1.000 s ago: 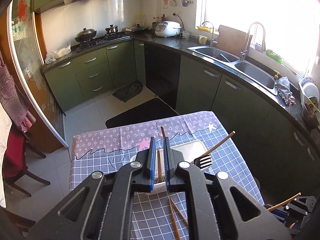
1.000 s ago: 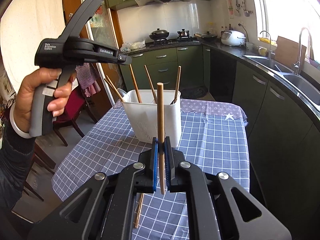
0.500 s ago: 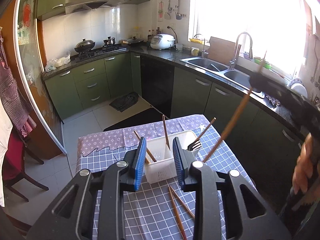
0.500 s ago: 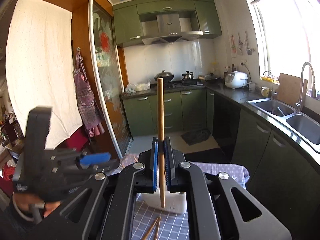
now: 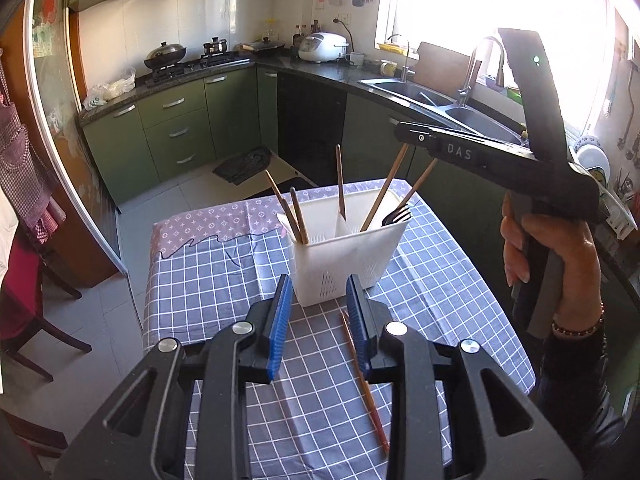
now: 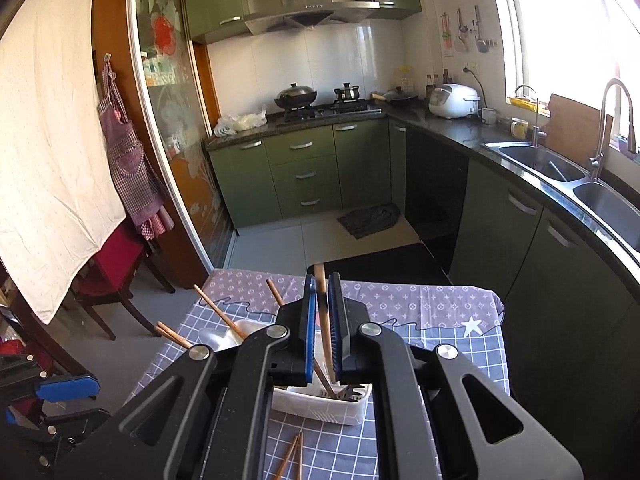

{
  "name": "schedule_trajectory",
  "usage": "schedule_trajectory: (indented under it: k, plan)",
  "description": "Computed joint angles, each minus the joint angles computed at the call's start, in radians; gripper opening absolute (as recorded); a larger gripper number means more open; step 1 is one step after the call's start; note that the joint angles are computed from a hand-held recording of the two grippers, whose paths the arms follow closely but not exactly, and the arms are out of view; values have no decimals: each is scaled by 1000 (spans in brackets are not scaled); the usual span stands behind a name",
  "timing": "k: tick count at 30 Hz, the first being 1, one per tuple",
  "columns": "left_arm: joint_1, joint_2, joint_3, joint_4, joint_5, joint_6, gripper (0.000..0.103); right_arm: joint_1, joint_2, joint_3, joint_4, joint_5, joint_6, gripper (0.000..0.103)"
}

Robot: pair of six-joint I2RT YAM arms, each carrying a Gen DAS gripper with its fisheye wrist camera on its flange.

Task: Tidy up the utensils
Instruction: 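Lower both held chopsticks into the white holder and open both grippers, then grasp another wooden chopstick with the left gripper and lift it upright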

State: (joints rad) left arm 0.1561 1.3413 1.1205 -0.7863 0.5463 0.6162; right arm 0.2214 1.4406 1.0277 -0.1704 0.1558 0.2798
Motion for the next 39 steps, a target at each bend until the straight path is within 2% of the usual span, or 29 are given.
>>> schedule_trajectory:
  k: [1,2,3,6,9,12,15,19,23,26,34,39]
  plan:
    - [-8,5,-7,5,-11,-3,27,2,8,-1,0,0,-4,13]
    - [-16,10,-14,9,-20,-4,27,5,18,5,-13,0,-17,24]
    - [-26,14,-22,12,-29,-6,27,9,18,3,-14,-1,-20,26]
    - [-50,22,-59,25,-57,-5,27,39,-52,-55,8,34,-19,26]
    - [-94,37,-105,63,-114,-23,27,90,-224,-159,23,61,-19,26]
    - [-148,93,-134,93,-173,-52,27,165,-394,-232,-30,111,-33,26]
    - [-208,180,-143,124,-233,-87,27,225,-526,-298,-113,160,-26,30]
    - [-285,326,-139,186,-323,-154,27,238,-641,-427,-191,152,29,30]
    - [-328,485,-76,179,-373,-227,27,144,-659,-558,-188,63,52,30]
    - [-345,557,-40,177,-392,-280,26,25,-632,-642,-137,-53,27,30]
    - [-414,588,-44,196,-447,-338,18,-154,-571,-759,-9,-228,-32,32]
    - [-476,576,-67,209,-501,-383,15,-183,-568,-772,7,-261,-44,36]
